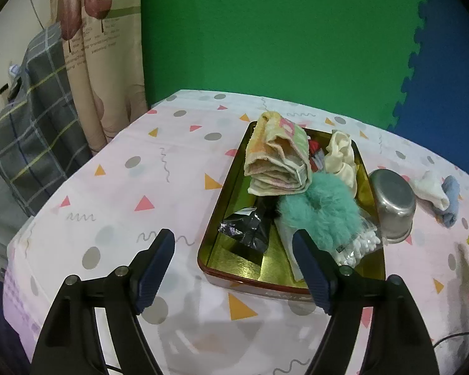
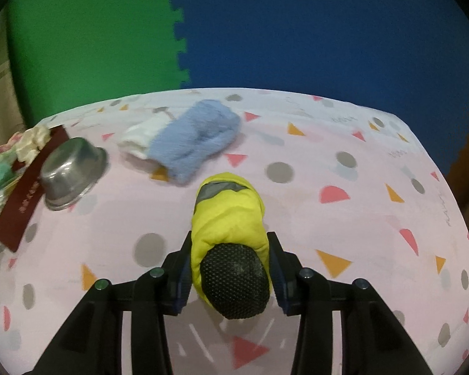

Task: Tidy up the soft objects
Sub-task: 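Carry the yellow-black sponge into the gold tin tray and open the right tool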

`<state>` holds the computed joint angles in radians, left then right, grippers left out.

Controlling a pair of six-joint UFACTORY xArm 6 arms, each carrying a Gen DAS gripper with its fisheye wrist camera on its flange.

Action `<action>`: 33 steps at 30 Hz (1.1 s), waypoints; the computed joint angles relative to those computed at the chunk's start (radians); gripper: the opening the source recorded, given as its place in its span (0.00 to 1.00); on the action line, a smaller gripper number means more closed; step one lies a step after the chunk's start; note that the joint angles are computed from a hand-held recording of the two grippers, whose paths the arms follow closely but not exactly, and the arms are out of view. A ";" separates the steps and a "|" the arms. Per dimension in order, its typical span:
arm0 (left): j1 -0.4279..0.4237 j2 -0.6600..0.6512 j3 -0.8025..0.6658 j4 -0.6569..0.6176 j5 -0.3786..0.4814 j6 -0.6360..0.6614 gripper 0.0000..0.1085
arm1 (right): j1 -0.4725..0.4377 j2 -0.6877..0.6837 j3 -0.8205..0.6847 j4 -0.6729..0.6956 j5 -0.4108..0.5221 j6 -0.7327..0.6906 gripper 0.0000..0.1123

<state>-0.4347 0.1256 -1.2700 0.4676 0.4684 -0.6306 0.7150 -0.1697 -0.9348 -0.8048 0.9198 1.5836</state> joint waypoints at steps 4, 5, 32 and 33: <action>0.011 -0.009 0.013 -0.037 -0.005 0.011 0.70 | 0.021 0.061 -0.084 -0.002 -0.005 -0.048 0.38; 0.013 -0.011 0.015 -0.035 -0.001 0.005 0.70 | 0.025 0.077 -0.107 -0.003 -0.013 -0.057 0.38; 0.054 -0.061 0.085 0.030 0.020 -0.083 0.71 | 0.054 0.702 -0.954 0.231 -0.151 -0.533 0.38; 0.055 -0.060 0.084 0.029 0.020 -0.082 0.71 | 0.054 0.731 -0.998 0.244 -0.139 -0.554 0.38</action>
